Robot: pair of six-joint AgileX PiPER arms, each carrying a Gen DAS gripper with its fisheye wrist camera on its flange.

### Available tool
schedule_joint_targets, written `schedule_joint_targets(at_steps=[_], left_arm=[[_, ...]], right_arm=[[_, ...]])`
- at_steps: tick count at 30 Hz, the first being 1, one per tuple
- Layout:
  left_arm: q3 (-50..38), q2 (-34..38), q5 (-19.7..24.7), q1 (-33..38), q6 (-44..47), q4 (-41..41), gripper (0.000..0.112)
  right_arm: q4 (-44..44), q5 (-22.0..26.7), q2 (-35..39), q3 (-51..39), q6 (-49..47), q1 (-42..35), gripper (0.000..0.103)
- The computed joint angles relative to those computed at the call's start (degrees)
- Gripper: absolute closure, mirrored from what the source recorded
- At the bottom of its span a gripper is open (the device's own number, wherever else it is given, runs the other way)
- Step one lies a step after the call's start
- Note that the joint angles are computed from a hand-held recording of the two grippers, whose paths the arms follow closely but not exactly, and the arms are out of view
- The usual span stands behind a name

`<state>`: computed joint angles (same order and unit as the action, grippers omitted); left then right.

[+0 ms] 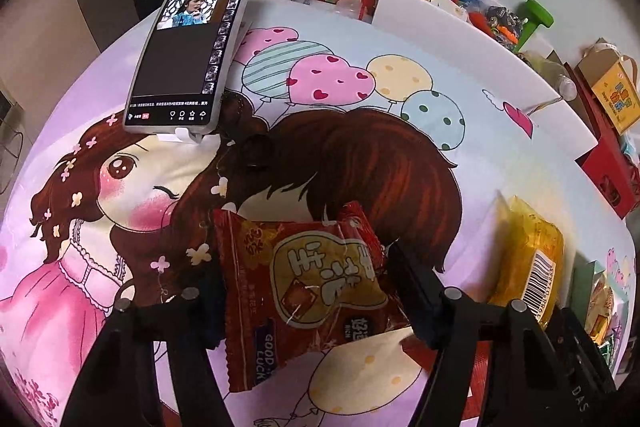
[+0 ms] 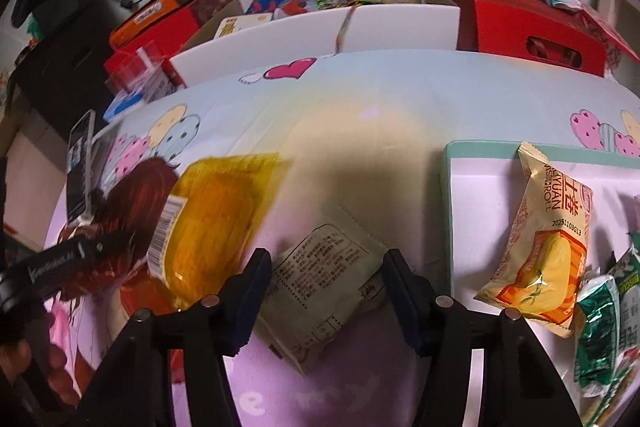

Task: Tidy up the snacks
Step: 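Grasp the white bread pack with right tool while left tool holds the red bag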

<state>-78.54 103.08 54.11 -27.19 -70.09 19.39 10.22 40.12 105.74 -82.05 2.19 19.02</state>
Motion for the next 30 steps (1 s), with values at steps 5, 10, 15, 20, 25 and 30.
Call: schedule_joint_targets(at_steps=[5, 10, 15, 20, 25, 30], left_arm=[[-1.09, 0.84, 1.04, -0.23, 0.28, 0.34, 0.042], [-1.02, 0.74, 1.11, -0.27, 0.23, 0.38, 0.042], [-1.27, 1.00, 1.21, -0.41, 0.25, 0.54, 0.042], [0.25, -0.26, 0.16, -0.45, -0.28, -0.02, 0.043], [1.51, -1.73, -0.36, -1.00, -0.73, -0.62, 0.044], [3.00, -3.98, -0.55, -2.35, -1.75, -0.74, 0.044]], right_arm=[[-9.87, -2.49, 0.55, 0.50, 7.79, 3.53, 0.033], [-15.17, -1.19, 1.30, -0.16, 9.40, 5.76, 0.030], [-12.43, 1.27, 0.49, -0.04, 5.51, 4.67, 0.032], [-8.97, 1.57, -2.12, 2.49, 2.59, 4.07, 0.042], [-6.20, 0.87, -4.98, 5.76, 0.52, 3.39, 0.045], [-2.50, 0.83, -9.04, 8.79, -2.00, 1.75, 0.045]])
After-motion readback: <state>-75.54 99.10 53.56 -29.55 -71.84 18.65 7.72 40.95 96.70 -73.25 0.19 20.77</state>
